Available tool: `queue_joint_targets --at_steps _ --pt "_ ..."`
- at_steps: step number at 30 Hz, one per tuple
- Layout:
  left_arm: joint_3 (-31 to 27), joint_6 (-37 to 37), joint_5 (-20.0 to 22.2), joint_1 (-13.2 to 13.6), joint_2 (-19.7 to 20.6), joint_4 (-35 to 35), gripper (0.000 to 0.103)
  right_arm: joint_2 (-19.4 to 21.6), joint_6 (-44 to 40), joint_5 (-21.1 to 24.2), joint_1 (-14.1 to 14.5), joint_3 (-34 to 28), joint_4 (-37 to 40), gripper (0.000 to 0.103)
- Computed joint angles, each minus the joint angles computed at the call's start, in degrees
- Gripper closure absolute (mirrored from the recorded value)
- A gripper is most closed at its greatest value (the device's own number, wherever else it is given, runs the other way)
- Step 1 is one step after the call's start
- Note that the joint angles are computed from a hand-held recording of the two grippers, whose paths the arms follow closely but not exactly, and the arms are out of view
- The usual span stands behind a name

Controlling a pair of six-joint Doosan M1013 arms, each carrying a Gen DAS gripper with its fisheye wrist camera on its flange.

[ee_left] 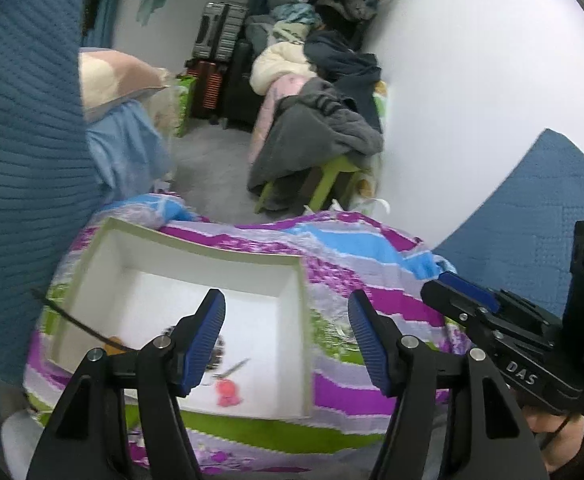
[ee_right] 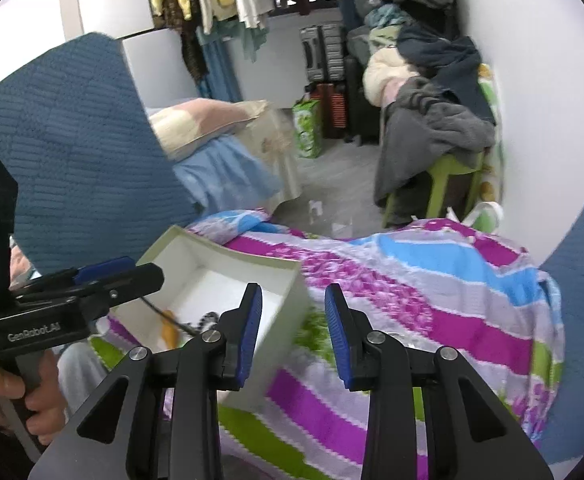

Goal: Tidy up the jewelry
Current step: 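Move both tools back down to the silver chain and hoop ring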

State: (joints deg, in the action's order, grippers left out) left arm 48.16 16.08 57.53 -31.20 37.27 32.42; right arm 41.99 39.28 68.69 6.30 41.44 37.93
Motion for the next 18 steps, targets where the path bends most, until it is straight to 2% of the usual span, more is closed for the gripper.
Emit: queue_joint_targets --at_steps 8,13,15,18 --pt "-8.9 6.1 0.0 -0.7 6.0 -5.1 0.04 2.2 2.1 -1.4 -2.5 -2.1 -2.1 0.073" --pt "-10.5 7.4 -3.0 -0.5 8.2 -9.9 0.04 3.7 3.0 -1.3 -3.7 -2.7 -3.6 0.073" --pt "-13.1 9.4 -1.6 -0.4 10.2 -12.1 0.041 4.6 3.3 -0.7 -4.2 -3.2 -3.9 0.073" --pt "-17.0 12.4 0.5 -0.2 13.1 -15.5 0.047 6.5 4.5 1.1 -4.6 -4.9 -4.5 0.073"
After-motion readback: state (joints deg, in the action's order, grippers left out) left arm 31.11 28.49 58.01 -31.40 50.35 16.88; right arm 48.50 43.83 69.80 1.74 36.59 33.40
